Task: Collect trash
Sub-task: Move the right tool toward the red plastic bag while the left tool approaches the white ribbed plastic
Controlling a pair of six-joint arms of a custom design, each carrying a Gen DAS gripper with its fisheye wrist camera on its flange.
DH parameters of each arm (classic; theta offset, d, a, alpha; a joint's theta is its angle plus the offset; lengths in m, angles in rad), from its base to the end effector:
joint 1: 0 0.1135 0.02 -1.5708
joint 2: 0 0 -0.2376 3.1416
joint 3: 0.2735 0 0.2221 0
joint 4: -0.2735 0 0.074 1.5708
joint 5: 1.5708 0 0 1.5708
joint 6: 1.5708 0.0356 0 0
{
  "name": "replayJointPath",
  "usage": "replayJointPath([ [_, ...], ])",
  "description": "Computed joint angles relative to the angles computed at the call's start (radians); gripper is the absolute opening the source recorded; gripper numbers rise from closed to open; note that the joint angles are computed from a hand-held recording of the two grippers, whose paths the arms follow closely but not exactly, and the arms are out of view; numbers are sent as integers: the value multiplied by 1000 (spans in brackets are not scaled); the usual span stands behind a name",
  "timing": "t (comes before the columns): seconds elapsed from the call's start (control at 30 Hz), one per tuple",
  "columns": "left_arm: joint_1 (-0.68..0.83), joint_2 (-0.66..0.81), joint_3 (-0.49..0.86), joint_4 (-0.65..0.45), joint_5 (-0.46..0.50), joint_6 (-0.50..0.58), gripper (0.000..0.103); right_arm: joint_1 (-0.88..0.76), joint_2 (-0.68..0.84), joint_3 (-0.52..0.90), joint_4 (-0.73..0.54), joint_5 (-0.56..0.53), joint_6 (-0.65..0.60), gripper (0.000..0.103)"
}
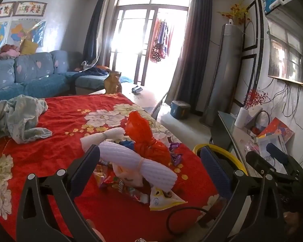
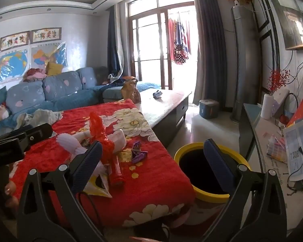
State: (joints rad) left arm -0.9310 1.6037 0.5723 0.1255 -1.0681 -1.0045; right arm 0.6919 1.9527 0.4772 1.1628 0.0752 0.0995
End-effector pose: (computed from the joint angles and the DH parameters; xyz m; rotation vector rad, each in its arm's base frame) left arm 0.1715 -0.1782 0.1266 -0.4626 1.9056 0.0980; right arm 0.2272 0.1847 0.0931 -0.5073 1.8413 0.4692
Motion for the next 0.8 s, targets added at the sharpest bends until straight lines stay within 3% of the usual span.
replayJointPath([
  [0.8,0,-1,0,15,16,16,97,1,3,18,-24,-1,2,92],
])
